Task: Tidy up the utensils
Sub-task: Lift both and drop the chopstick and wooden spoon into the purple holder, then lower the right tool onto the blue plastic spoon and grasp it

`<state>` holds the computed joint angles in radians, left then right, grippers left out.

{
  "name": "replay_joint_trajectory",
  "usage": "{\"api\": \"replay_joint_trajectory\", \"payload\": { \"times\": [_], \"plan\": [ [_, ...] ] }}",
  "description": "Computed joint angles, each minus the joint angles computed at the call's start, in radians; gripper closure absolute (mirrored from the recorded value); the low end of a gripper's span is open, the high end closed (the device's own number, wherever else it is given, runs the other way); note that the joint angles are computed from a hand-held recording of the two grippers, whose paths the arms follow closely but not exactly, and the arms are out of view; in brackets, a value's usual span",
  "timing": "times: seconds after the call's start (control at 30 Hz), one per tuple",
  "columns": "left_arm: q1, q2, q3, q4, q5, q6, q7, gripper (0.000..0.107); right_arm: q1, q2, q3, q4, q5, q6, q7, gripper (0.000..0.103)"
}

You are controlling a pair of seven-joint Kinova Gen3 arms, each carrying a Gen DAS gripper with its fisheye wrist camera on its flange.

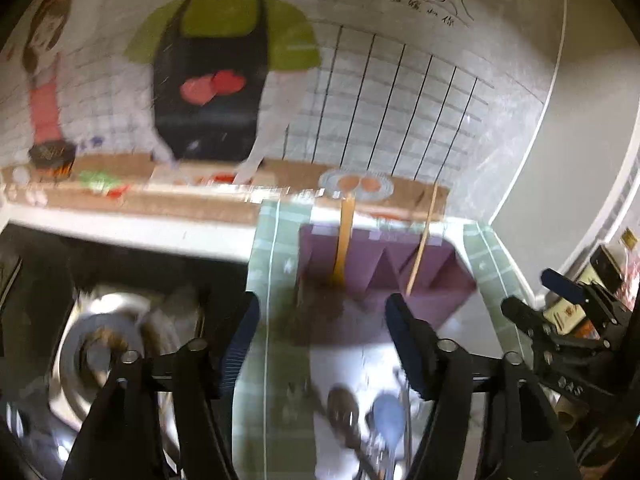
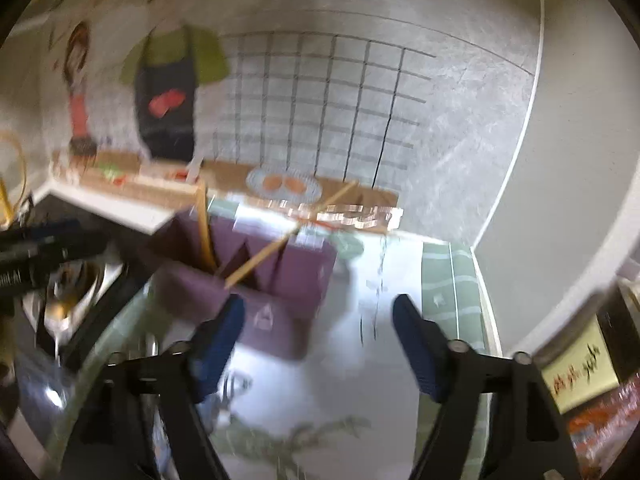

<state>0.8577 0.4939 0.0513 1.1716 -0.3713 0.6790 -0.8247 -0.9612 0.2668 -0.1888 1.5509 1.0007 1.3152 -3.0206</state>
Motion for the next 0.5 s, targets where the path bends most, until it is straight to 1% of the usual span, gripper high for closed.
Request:
{"api": "replay_joint_trajectory", "payload": {
  "times": [0.03,0.07,0.13,0.23,0.37,0.47,0.5],
  "plan": [
    [0.008,-0.016,-0.009,0.032,-0.002,-0.006,0.02,0.031,-0.012,0.0,-0.009,0.007,-0.011,0.016,0.001,0.02],
    [0.02,-0.032,-0.018,0.069,-0.008,-0.006,0.047,0.028,-0.025,0.002,-0.015,0.015,-0.021,0.034,-0.009,0.018],
    [0.027,-0.057,-0.016,0.131,-0.02,-0.017,0.082,0.022,-0.034,-0.003,-0.028,0.04,-0.049,0.026,-0.025,0.014],
    [0.022,-0.079,0.008,0.196,-0.022,-0.014,0.102,0.019,-0.042,0.0,-0.038,0.067,-0.08,0.018,-0.039,0.014],
    [-0.023,-0.094,0.059,0.246,0.033,-0.015,0.086,0.018,-0.025,-0.005,-0.039,0.096,-0.127,-0.042,-0.055,0.014],
    [-0.02,-0.099,0.063,0.257,0.032,-0.011,0.088,0.018,-0.014,-0.015,-0.037,0.11,-0.143,-0.088,-0.071,0.014],
    [-0.021,-0.101,0.065,0.26,0.031,-0.011,0.085,0.016,-0.009,-0.024,-0.038,0.12,-0.15,-0.112,-0.081,0.014]
  ]
}}
